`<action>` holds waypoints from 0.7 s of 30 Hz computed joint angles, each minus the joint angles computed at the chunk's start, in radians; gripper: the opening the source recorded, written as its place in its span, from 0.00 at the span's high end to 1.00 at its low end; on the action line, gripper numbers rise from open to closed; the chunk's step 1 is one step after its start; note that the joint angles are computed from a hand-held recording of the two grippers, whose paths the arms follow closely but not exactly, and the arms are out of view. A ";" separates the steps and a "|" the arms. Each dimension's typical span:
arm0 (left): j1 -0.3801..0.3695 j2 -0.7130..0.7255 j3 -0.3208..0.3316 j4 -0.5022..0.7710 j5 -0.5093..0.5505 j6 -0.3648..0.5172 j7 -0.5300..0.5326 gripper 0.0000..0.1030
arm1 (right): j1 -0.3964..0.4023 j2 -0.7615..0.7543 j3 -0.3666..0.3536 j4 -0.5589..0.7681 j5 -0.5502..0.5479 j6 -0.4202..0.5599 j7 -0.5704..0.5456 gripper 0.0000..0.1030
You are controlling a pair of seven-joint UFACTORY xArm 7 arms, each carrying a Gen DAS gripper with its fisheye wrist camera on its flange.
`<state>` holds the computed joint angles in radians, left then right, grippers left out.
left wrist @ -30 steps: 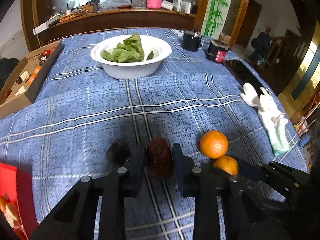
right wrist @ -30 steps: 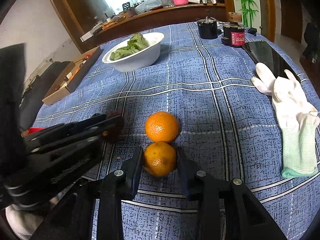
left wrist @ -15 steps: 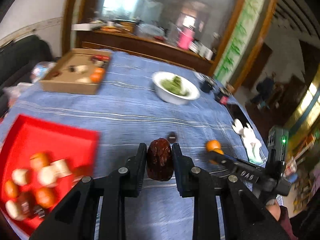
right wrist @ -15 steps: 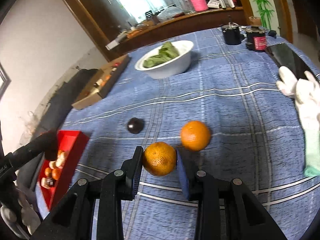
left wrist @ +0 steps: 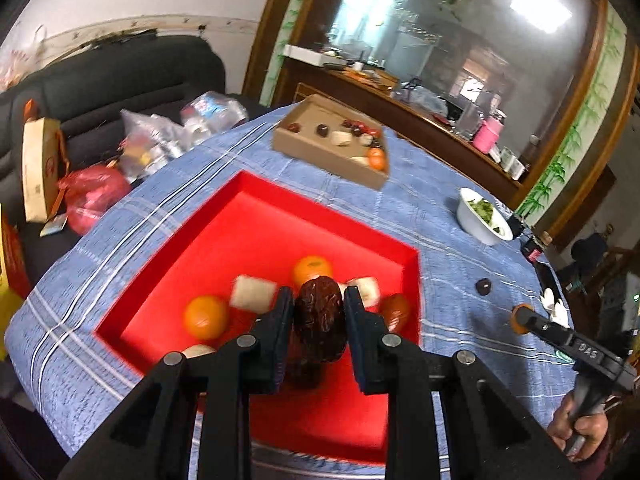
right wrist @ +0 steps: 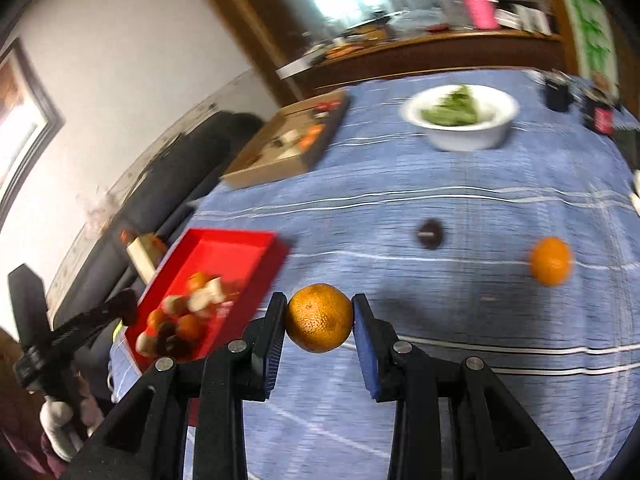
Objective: Organize fruits
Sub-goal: 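Carry the orange and red date into the red tray and release both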
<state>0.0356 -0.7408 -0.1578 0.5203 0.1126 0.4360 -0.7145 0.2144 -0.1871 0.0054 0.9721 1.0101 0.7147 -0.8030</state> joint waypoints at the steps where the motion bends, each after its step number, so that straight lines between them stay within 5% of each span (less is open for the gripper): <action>1: -0.003 -0.014 0.008 -0.012 -0.002 0.005 0.004 0.76 | 0.009 -0.002 0.011 0.002 -0.001 -0.004 0.000 0.65; 4: 0.005 -0.030 0.004 -0.032 0.001 0.008 0.001 0.76 | 0.047 -0.023 0.042 -0.007 -0.009 -0.017 0.004 0.65; 13: 0.118 -0.063 -0.145 -0.006 0.170 0.076 -0.089 0.76 | 0.187 -0.080 0.112 -0.077 -0.054 -0.128 -0.027 0.64; 21: 0.142 -0.039 -0.135 0.012 0.267 0.079 -0.107 0.76 | 0.276 -0.037 0.149 -0.083 -0.195 -0.226 0.020 0.64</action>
<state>0.1778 -0.7799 -0.2924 0.5320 0.3794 0.5152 -0.8218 0.4908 -0.2246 0.1541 0.8888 0.8153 0.4885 -0.7831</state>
